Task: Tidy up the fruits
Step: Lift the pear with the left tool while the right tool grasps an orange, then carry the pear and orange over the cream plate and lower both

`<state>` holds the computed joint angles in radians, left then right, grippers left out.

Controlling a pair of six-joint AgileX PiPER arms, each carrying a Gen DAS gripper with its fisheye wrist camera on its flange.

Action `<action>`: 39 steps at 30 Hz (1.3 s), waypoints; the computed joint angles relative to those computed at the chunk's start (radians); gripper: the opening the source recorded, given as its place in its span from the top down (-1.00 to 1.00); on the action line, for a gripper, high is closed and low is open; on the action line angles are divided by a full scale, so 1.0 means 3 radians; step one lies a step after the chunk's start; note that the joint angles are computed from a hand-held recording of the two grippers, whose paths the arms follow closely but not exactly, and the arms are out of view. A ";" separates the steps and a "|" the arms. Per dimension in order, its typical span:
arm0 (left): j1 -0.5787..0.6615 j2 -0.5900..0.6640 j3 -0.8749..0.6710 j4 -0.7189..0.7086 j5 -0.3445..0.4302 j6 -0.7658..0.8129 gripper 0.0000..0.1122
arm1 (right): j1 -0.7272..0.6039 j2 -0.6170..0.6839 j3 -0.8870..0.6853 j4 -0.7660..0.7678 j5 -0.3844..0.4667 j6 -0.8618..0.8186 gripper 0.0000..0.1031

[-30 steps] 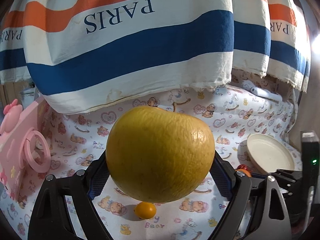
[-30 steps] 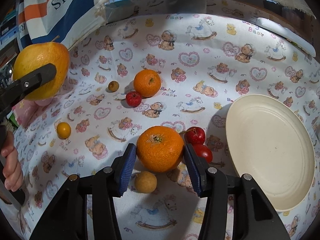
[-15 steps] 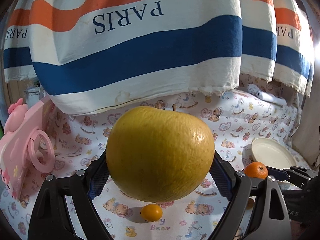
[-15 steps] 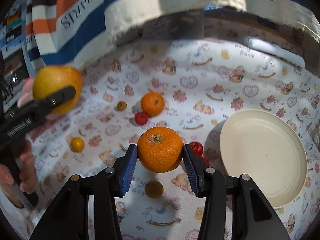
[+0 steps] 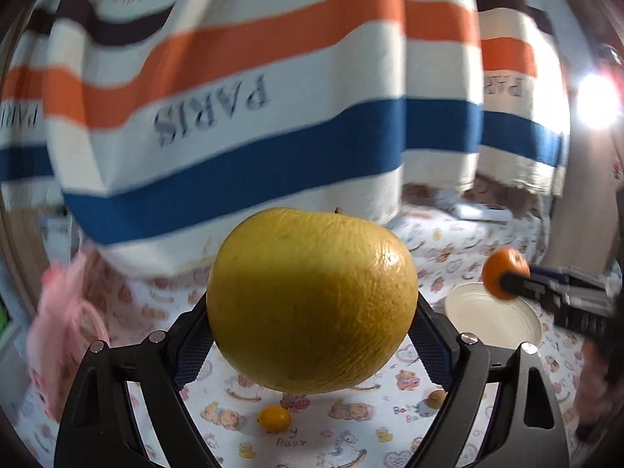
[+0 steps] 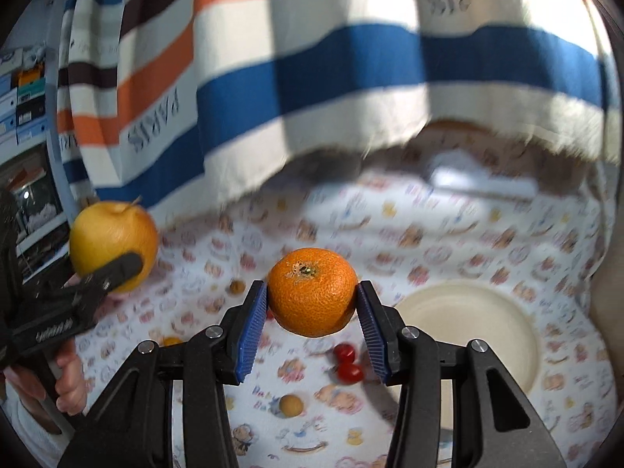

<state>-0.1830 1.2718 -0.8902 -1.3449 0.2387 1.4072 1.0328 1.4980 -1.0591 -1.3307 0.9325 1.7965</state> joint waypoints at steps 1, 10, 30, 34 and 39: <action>-0.0083 -0.0066 -0.0010 0.0279 -0.0077 -0.0233 -0.57 | 0.0016 -0.0072 0.0009 0.0013 0.0048 -0.0069 0.07; -0.0720 -0.0096 -0.0386 0.1821 -0.0004 -0.1875 -0.57 | 0.0131 -0.0700 0.0278 -0.0081 0.0615 -0.0230 0.06; -0.1587 0.1952 -0.1992 0.2687 0.0751 -0.3272 -0.57 | -0.1620 -0.0988 0.1065 0.0437 -0.0663 -0.0309 0.06; -0.1663 0.2221 -0.2246 0.3026 0.0905 -0.3558 -0.57 | -0.1862 -0.0799 0.1046 0.0634 -0.0871 -0.0491 0.06; -0.1741 0.2431 -0.2495 0.3444 0.1049 -0.4038 -0.57 | -0.2157 -0.0669 0.1022 0.0988 -0.1172 -0.0820 0.06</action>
<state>-0.7052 2.0012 -1.6388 -0.3116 0.5534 0.1960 0.3858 1.2974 -0.7525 -1.0342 0.5809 1.5505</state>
